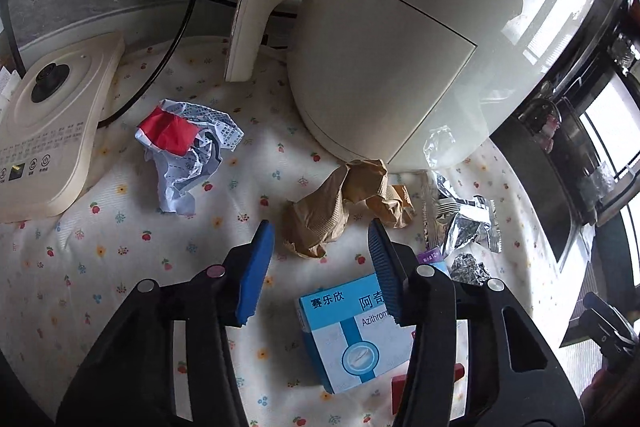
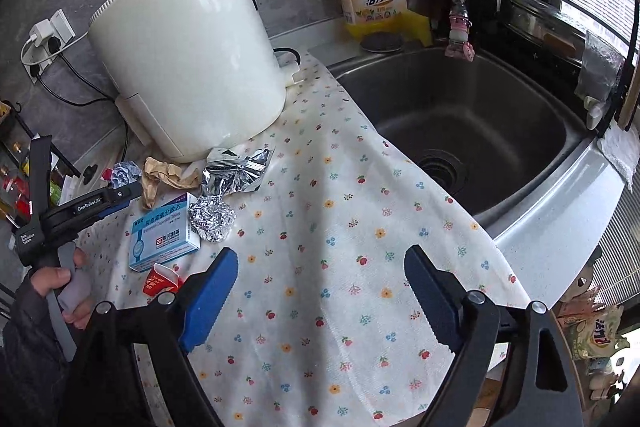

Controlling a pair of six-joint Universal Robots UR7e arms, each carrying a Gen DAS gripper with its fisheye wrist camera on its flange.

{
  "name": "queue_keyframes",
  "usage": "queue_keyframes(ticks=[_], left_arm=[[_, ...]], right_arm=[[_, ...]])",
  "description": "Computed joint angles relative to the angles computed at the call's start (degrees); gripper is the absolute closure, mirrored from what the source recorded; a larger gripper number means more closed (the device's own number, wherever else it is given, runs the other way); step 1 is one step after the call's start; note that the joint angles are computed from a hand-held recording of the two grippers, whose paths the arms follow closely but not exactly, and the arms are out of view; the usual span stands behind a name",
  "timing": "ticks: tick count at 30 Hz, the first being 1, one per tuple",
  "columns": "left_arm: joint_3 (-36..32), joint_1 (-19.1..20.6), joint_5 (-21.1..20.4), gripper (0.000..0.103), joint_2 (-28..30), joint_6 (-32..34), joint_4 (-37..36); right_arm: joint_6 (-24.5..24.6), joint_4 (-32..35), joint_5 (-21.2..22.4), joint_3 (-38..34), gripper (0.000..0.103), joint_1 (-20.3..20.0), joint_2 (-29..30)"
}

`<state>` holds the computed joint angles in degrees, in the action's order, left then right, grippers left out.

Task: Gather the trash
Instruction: 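Grasp crumpled brown paper with the left tool while the right tool grasps the foil ball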

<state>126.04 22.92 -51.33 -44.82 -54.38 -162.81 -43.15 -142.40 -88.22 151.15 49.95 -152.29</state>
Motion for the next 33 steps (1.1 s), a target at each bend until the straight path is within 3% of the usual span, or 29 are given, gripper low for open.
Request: queue_keyframes(ticks=[4,7,8,14,20,29,31,32,33], left_arm=[[-2.22,1.63,-0.68,0.056,1.91,1.09,1.46],[-3.24,2.71,-1.59,0.082,2.68,0.93,2.71],[-3.2,2.63,-1.26,0.085,2.71,0.7,2.72],[0.1,-0.58,1.52,0.087,-0.67,-1.66,2.32],[5.67,-4.17,3.61,0.087,-6.85,-8.69,6.46],[12.07,-7.52,4.52,0.087,-16.37,-20.41,16.8],[13.13,-8.49,4.51,0.087,-17.95,-22.3,18.41],[13.42,-8.84,4.52,0.087,-18.71,-22.84,19.18],[13.67,-9.25,4.51,0.087,-19.16,-23.28,19.59]], right_arm=[[1.16,-2.96,-1.66,-0.89,0.019,1.97,4.27],[2.11,-5.69,-4.37,-1.06,0.019,5.66,8.11],[2.49,-6.55,-5.36,-1.14,0.019,7.08,9.5],[5.22,-11.18,-10.11,-1.24,0.023,15.07,18.25],[7.56,-16.63,-13.59,-0.97,0.026,21.99,26.66],[10.4,-23.71,-16.91,-1.5,0.027,27.59,38.11],[10.99,-24.47,-18.17,-1.73,0.035,27.88,40.77],[11.58,-23.04,-18.19,-2.08,0.053,27.61,41.19],[12.0,-22.31,-17.99,-2.13,0.062,27.38,41.06]])
